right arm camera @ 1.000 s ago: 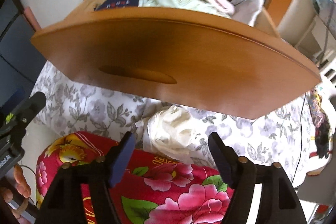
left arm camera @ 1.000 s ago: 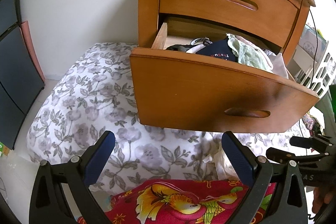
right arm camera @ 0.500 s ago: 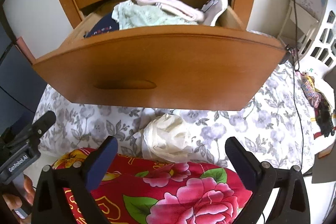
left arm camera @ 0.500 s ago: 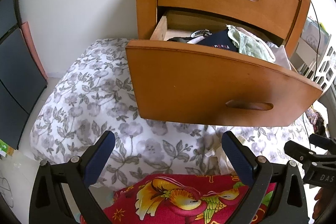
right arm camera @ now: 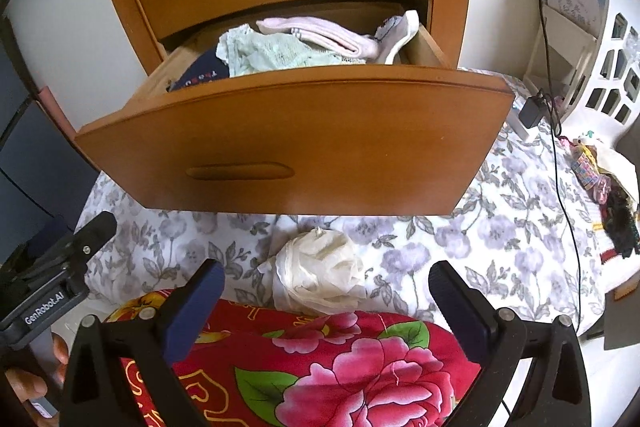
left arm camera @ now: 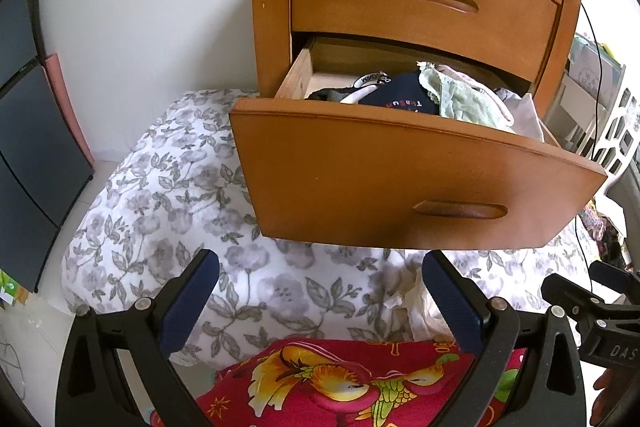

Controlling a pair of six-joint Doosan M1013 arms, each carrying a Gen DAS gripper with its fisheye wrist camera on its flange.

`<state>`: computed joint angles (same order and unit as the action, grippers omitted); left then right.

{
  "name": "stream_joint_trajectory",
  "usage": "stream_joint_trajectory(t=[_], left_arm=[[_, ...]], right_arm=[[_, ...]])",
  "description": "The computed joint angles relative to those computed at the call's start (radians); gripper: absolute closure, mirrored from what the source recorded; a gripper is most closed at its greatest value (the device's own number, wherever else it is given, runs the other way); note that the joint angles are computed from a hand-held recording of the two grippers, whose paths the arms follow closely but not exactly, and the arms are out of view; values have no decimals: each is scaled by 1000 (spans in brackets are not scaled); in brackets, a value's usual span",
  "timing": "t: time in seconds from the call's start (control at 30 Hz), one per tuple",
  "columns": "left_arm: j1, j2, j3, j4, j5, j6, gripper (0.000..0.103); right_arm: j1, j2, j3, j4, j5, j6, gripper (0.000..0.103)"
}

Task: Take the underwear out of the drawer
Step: 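Withdraw the open right gripper from the cloth, then reach the left gripper into the open drawer toward the pink mitten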

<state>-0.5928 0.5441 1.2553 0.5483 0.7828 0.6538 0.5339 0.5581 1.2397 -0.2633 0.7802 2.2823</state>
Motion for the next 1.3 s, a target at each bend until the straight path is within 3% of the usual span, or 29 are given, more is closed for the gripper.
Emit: stream_joint_trajectory(t=[0.5,0.93,1.07,1.3], left_arm=[[-13,-11,-3,81,-33,-35,2],[31,-14,-95,-86,-141,179,2],[36,14,-180,-107,-105,248,2],[54,126,-434,-277,76,438,2]], right_arm=[[6,-33,51,-104,-88,91,0],[-1,-48,76,-134,-122,132,0],[-4,-50,82,-133,-130,141,0],[-10,-48,86,-119,-134,139,0]])
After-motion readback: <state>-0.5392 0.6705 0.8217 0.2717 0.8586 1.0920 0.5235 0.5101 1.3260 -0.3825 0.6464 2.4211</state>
